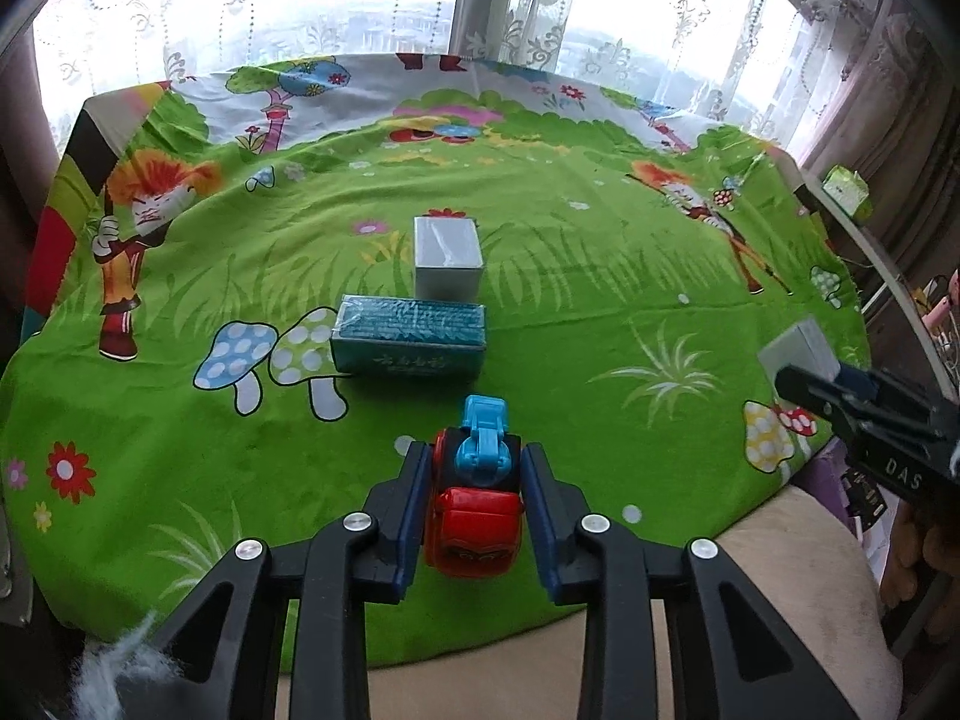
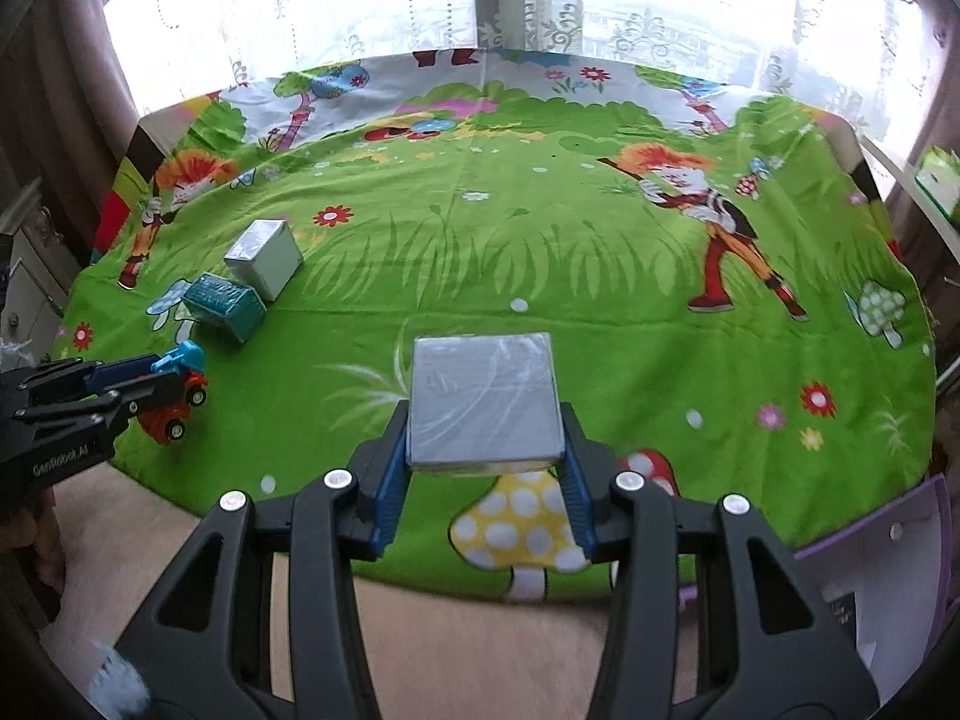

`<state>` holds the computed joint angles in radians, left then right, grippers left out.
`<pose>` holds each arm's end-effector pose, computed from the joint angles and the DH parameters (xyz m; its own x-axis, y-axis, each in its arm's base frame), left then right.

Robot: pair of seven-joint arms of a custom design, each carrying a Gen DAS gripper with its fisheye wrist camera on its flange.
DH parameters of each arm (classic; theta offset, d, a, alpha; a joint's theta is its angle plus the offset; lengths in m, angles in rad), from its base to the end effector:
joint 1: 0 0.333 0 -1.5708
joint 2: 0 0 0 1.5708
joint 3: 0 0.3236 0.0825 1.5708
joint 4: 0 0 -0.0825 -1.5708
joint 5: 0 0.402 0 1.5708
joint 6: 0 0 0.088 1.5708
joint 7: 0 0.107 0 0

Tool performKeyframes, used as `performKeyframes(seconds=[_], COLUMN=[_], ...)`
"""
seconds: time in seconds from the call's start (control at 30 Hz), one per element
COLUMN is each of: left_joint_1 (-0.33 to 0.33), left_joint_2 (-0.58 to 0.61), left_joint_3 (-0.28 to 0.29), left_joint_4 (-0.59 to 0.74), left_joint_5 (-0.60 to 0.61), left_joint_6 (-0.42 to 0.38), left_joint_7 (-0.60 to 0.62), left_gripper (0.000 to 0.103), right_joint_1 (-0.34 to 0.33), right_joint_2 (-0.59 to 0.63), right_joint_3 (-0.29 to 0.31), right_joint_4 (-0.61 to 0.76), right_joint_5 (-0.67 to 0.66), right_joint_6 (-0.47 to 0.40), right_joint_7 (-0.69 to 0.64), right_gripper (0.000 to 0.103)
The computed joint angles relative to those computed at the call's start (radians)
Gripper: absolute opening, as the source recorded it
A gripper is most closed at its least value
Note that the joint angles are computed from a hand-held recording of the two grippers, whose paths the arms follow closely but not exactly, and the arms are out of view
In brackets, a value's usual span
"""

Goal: Organize rigid objects
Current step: 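Carry the truck and white box into the purple box and open both tools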

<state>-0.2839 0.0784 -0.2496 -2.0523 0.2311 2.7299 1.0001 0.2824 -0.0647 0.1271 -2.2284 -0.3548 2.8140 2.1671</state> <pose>0.5346 -0.3223 0.4676 -0.1825 -0.9718 0.1490 -0.8275 0.0700 -0.5570 0.5195 0.2450 0.4702 0.1367 -0.9884 -0.0661 -0.7787 -0.0659 -0.6239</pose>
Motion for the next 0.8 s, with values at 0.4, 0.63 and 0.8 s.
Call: performKeyframes(seconds=[0.4,0.63,0.8], left_joint_1=[-0.035,-0.068,-0.094], left_joint_2=[-0.022,-0.005,0.03], left_joint_3=[-0.027,-0.048,-0.069], left_joint_4=[0.002,0.035,0.083], left_joint_5=[-0.036,-0.064,-0.094], left_joint_6=[0.027,0.033,0.032], left_joint_7=[0.02,0.052,0.097], left_gripper=[0.032,0.032,0.032], right_joint_1=[-0.058,-0.108,-0.15], right_joint_2=[-0.155,-0.266,-0.354], right_joint_3=[0.036,0.058,0.071], right_joint_4=[-0.156,-0.258,-0.333], right_joint_5=[0.043,0.101,0.144], right_joint_6=[0.005,-0.002,-0.022], right_joint_7=[0.015,-0.009,-0.023], right_gripper=[0.049,0.049,0.049])
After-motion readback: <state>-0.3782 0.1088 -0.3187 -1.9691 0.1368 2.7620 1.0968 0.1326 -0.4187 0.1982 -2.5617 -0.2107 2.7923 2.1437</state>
